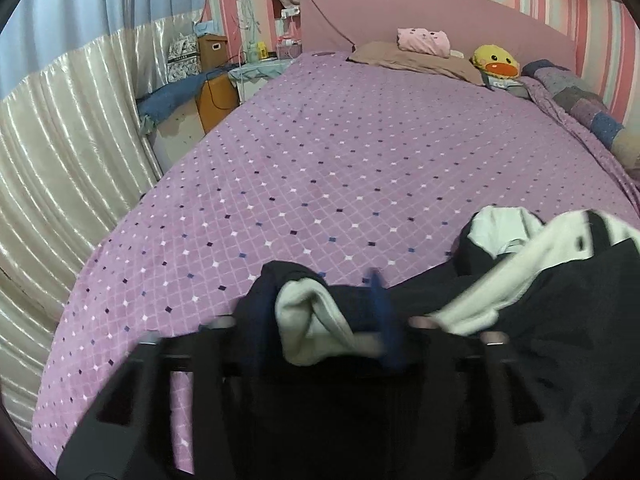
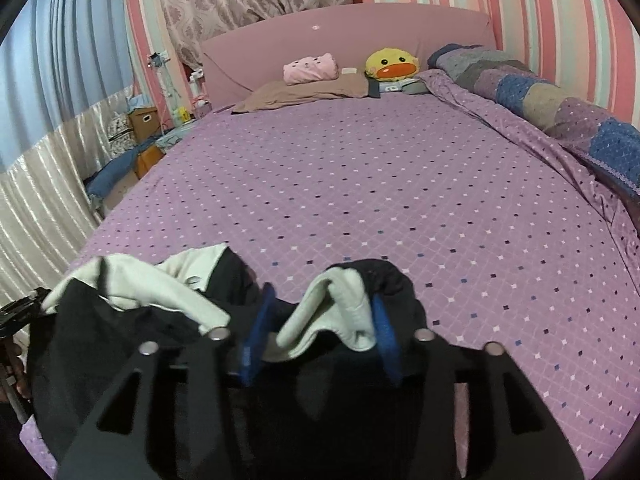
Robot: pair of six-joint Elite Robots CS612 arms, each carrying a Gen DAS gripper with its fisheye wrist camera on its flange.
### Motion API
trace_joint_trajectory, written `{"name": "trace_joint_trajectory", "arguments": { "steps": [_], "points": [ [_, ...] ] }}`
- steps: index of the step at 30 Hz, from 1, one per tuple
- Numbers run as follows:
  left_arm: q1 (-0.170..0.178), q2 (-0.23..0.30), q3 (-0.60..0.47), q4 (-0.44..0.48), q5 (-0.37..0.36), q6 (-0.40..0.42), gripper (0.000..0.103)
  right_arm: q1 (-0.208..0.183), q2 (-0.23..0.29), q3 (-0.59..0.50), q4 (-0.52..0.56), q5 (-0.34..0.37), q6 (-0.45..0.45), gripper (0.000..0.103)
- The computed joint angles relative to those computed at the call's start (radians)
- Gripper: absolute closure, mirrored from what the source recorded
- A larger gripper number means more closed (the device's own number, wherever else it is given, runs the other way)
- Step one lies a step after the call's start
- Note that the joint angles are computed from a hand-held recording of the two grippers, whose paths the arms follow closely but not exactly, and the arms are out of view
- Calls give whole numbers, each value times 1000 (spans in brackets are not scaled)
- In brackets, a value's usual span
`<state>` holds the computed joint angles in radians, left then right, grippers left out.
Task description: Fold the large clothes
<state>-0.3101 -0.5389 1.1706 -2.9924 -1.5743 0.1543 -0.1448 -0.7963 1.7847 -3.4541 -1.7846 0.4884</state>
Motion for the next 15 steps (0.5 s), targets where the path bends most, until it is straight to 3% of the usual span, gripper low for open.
{"name": "trace_joint_trajectory", "arguments": {
  "steps": [1,2,3,5,8,12,15],
  "points": [
    [-4,-10,17,-32,21,-1,13,1,-3,4,-9,2,2,36],
    [-4,-21,37,-70,14,3,6,5,-9,12,-39,1,3,19],
    [0,-31,47,-82,-7,10,6,8,-11,16,-62,-6,-2,8],
    [1,-48,60,-66,-26,18,6,18,-19,21,-73,-19,-29,7],
    [3,-66,87,-69,-31,34,6,34,-31,20,-7,-56,-72,7],
    [6,-73,120,-40,-48,53,4,42,-23,11,111,-55,-108,7],
    [0,-56,117,8,-22,79,4,36,-6,-5,204,-17,-76,7]
  ]
}}
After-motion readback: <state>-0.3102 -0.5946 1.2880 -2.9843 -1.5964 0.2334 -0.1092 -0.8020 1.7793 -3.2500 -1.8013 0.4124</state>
